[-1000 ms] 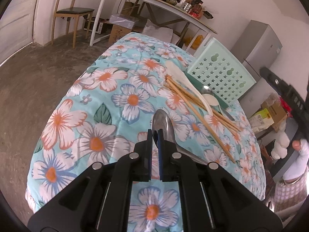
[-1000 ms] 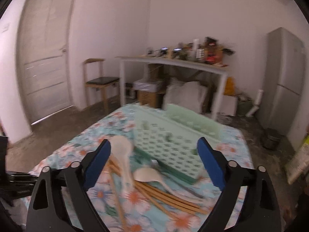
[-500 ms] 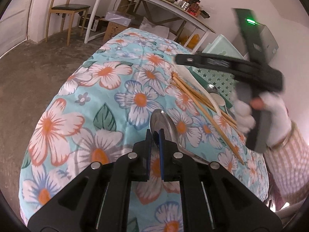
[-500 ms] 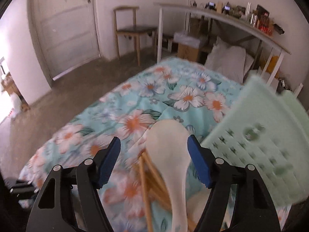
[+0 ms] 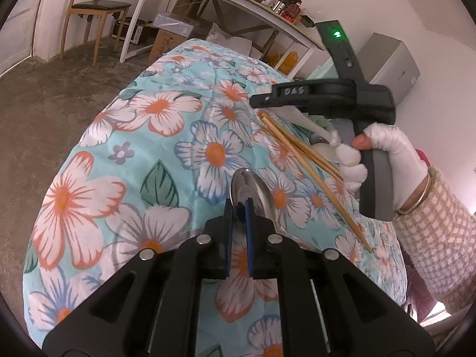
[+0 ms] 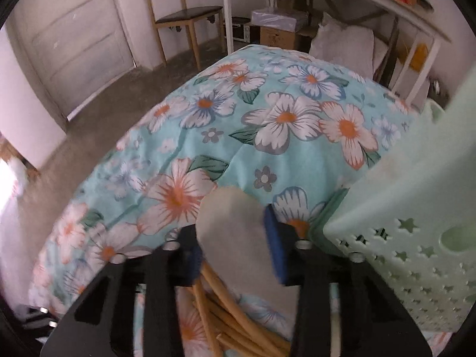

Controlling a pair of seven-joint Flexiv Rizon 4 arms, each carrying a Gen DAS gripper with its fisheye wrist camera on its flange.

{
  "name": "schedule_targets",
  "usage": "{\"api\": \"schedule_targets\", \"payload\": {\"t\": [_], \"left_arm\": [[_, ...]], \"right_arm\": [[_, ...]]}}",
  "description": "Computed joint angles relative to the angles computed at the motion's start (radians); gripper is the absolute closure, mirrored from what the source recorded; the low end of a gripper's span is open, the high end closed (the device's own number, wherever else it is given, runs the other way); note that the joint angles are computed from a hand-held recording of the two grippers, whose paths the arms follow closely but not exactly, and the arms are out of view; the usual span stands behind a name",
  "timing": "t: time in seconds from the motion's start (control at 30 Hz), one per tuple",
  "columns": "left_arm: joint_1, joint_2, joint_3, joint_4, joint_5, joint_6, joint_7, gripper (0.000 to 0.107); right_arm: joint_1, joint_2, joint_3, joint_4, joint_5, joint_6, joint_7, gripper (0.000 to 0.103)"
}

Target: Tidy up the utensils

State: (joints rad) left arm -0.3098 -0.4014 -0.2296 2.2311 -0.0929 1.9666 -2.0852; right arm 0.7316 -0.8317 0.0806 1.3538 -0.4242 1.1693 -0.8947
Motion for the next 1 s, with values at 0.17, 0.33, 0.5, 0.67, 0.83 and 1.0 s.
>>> {"api": "schedule_targets", "payload": {"t": [0.17,0.33,0.5,0.67,0.83,1.0], "left_arm": [[-0.004,-0.002,0.006,0.002,0.001,0.009,-0.001,0.1],[-0.016,0.013,0.013,0.01,-0.005,0.025,-0.007,0.103],[-0.033,0.048,0.024,0.022,-0.003,0.079,-0.016,0.106],[-0.145,0.096,0.111,0.022,-0.101,0.124,0.069,0.106],[-0.158,0.132,0.113,-0.02,-0.155,0.148,0.143,0.106],[-0.072,0.134,0.064,-0.145,-0.075,0.149,0.134,0.106]], "right_arm": [[0.012,0.054,-0.033,0.065,-0.019,0.058,0.054,0.096],[-0.009,0.151,-0.035,0.193,-0.005,0.207,0.111,0.097],[0.013,0.285,-0.098,0.368,-0.009,0.396,0.191,0.097],[0.094,0.402,-0.223,0.524,0.024,0.561,0.234,0.097],[0.246,0.485,-0.393,0.626,0.149,0.686,0.18,0.097],[0.361,0.548,-0.5,0.672,0.283,0.778,0.062,0.097]]}}
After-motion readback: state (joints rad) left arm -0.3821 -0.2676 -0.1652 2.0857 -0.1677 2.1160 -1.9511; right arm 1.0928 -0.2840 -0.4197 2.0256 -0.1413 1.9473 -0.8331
